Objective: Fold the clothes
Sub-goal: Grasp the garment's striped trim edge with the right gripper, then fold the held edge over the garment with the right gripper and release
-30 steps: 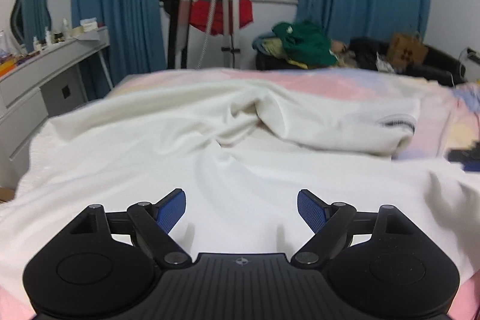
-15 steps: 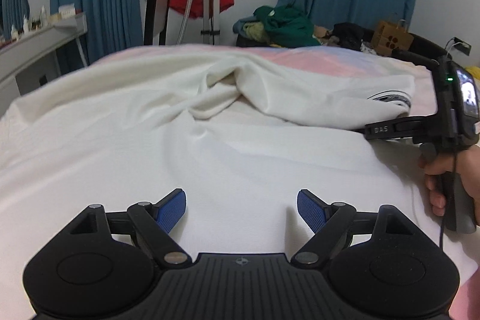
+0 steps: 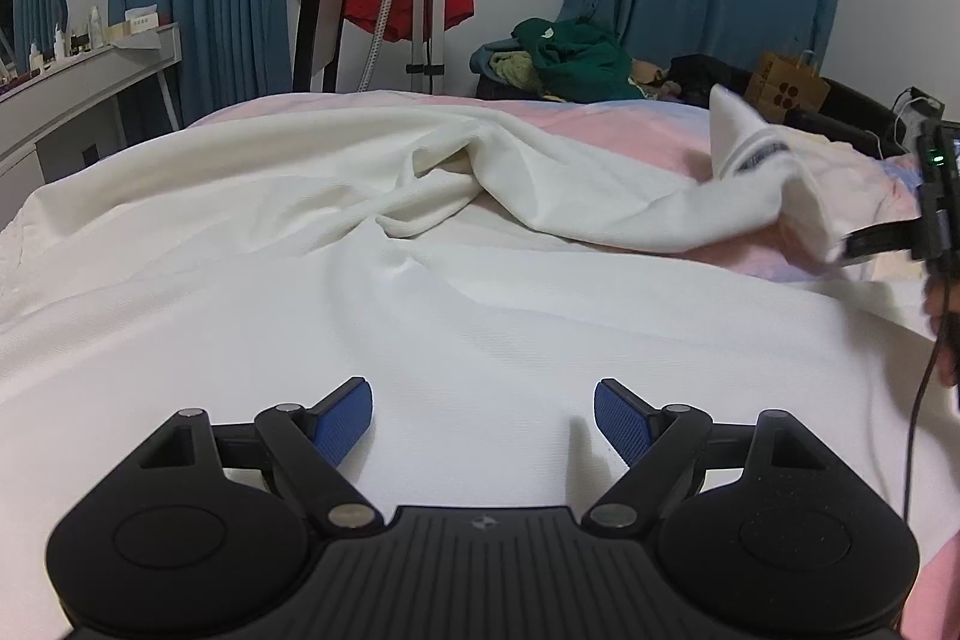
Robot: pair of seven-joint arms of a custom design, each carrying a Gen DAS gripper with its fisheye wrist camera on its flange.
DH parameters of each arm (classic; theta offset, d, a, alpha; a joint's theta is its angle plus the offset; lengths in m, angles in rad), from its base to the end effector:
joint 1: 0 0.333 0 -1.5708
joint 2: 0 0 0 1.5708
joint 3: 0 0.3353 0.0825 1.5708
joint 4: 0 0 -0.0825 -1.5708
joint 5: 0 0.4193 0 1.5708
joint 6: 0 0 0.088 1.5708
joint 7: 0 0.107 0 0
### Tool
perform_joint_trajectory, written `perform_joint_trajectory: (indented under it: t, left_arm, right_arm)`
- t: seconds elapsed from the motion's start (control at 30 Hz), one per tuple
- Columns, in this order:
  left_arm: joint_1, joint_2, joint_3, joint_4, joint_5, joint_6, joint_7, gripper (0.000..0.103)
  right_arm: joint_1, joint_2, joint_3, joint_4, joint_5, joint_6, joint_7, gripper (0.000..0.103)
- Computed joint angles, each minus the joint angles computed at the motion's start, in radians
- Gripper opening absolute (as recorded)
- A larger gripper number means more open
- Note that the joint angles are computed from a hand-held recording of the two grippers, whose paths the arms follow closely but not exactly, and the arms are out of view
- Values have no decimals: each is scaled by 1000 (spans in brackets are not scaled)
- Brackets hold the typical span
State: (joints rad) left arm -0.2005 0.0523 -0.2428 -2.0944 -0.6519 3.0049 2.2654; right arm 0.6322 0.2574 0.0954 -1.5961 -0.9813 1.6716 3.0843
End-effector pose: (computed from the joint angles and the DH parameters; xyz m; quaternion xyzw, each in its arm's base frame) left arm 0.5859 -0.2270 0.4889 -0.4511 0.7814 -0.3810 0.2020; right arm 0.5584 0.3798 0.5177 -0.4205 0.7828 -0.4527 0.0738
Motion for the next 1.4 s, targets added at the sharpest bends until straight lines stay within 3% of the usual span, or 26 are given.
perform_joint_trajectory:
  t: [0.1,0.3,0.53,0.6,0.7,0.8,0.9,0.97,1.0,1.03,1.1,1.17,1.33,1.4]
  left_arm:
    - [-3,-2,0,-7,11,-3,-4,83]
    - [-4,7,-1,-2,16,0,-8,83]
    - [3,15,1,11,16,-37,-54,83]
    - [3,13,2,12,22,-44,-71,83]
    - [2,12,2,10,20,-43,-84,83]
    - [0,13,4,8,38,-36,-107,83]
    - [-1,16,6,6,56,-27,-132,83]
    - [-1,19,8,6,76,-21,-151,83]
    - [-1,21,8,6,86,-18,-161,83]
    - [0,23,8,7,91,-18,-165,83]
    - [4,29,7,11,98,-18,-168,83]
    - [10,35,0,16,88,-10,-139,83]
    - [32,68,-26,62,41,6,-13,83]
    - [15,103,-2,104,125,-5,-43,82]
  right_arm:
    - [-15,-89,-4,-114,15,-20,161,19]
    - [-94,-265,39,-344,-11,122,547,21]
    - [-158,-458,125,-564,-39,232,1164,31]
    - [-180,-509,126,-635,-67,366,1285,33]
    - [-231,-531,118,-704,-148,619,1420,55]
    - [-274,-491,123,-696,-191,733,1492,56]
    - [-301,-451,123,-670,-259,735,1496,55]
    - [-307,-422,110,-650,-267,725,1451,37]
    - [-309,-412,100,-641,-256,725,1416,15]
    - [-312,-405,90,-634,-249,725,1387,11]
    - [-319,-400,77,-622,-247,713,1337,10]
    - [-324,-409,82,-603,-290,642,1294,10]
    - [-339,-451,88,-626,-381,512,1332,10]
    - [-339,-452,82,-644,-344,502,1310,10]
